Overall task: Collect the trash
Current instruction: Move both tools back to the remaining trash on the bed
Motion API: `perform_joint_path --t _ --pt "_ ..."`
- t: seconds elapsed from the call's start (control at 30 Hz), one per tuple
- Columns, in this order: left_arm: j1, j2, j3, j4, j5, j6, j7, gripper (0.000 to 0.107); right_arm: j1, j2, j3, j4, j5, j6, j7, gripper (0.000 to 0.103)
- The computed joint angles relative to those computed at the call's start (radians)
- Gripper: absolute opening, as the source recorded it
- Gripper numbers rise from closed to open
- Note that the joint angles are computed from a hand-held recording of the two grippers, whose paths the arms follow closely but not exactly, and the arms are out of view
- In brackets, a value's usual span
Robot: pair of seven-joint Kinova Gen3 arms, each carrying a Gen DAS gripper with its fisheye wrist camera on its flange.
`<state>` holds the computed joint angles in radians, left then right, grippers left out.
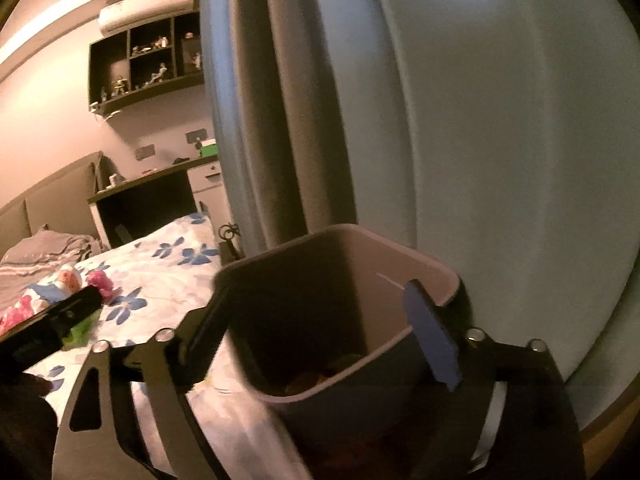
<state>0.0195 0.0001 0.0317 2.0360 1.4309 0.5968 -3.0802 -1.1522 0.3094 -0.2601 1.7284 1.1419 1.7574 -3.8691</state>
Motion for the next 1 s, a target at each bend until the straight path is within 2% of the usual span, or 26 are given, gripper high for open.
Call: perform_joint_path --t 0.2,0.57,0.8,1.0 --pt "-0.063 -0.051 -0.061 0.046 0.007 -0.077 -0.015 0.097 -0.009 0.029 0.008 -0.054 0.046 -0.032 0.059 0.088" --pt "-0.197 -0.053 -0.142 0.061 0.006 -0.087 -0.005 0.097 -0.041 0.109 0.064 -0.194 0.109 -0.164 0.196 0.088" --pt "-0.279 -0.026 -0.175 0.049 0.024 -0.06 -0.024 0.097 -0.049 0.165 0.115 -0.293 0.124 -0.29 0.301 0.088" --pt "-0.329 -0.004 -0.182 0.037 0.037 -0.058 -0.023 0.097 -0.04 0.224 0.165 -0.4 0.119 -0.435 0.433 0.088"
